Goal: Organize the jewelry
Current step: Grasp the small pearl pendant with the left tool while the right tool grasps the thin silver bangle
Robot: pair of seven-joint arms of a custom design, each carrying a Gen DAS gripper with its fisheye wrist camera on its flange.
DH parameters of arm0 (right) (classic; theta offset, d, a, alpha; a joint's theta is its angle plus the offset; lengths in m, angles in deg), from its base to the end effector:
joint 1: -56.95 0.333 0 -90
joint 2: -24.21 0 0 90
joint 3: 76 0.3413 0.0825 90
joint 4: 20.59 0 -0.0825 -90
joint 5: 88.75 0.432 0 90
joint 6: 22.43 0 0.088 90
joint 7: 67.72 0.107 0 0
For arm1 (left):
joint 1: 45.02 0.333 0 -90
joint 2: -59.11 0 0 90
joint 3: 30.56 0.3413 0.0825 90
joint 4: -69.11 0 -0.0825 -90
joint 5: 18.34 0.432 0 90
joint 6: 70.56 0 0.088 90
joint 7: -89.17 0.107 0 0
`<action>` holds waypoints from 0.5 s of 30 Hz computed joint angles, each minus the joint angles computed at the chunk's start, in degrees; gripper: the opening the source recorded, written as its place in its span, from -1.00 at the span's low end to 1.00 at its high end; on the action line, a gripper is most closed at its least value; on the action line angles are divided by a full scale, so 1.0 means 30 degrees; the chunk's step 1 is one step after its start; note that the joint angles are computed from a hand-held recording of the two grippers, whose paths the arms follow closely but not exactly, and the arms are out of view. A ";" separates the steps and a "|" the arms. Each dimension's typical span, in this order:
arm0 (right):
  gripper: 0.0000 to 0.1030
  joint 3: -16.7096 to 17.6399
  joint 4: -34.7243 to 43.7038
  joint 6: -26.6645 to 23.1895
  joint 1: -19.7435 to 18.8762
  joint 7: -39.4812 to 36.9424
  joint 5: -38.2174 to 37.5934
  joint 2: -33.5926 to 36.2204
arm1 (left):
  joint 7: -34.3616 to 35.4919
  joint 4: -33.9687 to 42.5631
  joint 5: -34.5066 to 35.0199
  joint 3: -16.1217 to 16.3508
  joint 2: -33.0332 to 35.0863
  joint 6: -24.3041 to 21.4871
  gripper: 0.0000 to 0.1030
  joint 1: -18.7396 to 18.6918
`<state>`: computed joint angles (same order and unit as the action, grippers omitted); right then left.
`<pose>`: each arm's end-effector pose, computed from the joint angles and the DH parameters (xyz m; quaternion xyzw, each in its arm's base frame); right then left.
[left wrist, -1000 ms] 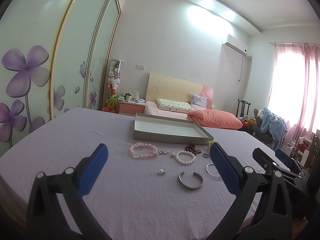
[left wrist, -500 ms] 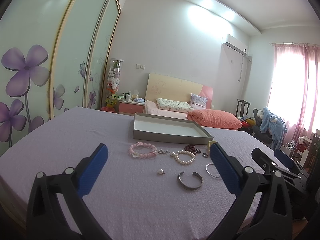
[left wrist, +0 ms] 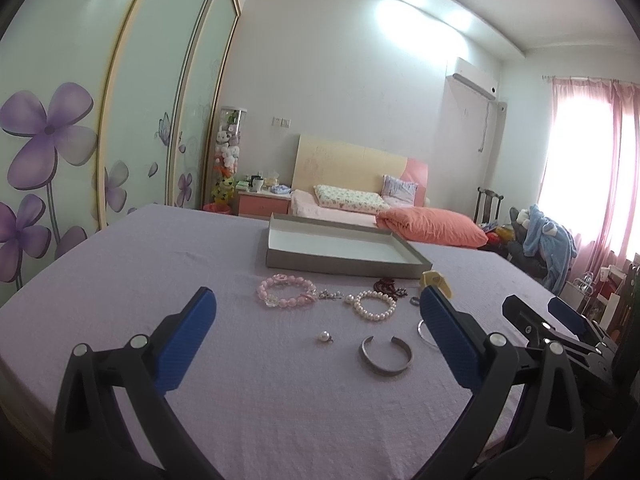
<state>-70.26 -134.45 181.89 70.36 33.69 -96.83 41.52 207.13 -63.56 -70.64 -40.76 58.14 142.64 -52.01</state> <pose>0.6454 0.2351 0.4657 -0.6415 0.4830 -0.2993 0.5153 0.5456 -0.0597 0.4829 -0.6625 0.4624 -0.4177 0.4156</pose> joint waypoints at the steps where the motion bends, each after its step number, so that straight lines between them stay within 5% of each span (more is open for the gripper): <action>1: 0.97 -0.0013 0.0117 -0.0217 -0.0001 0.0004 0.0011 0.0068 | 0.0545 0.0277 -0.0455 -0.0025 0.0174 -0.0127 0.92 -0.0011; 9: 0.97 0.1397 0.2100 -0.3730 -0.1577 0.0568 -0.0664 0.1222 | 0.5441 0.3000 -0.4628 0.0598 0.1774 -0.2256 0.92 -0.0356; 15: 0.97 0.3035 0.4010 -0.7579 -0.2856 -0.0662 0.0348 0.2272 | 1.4049 0.6661 -1.2712 0.0780 0.3419 -0.3567 0.92 -0.0331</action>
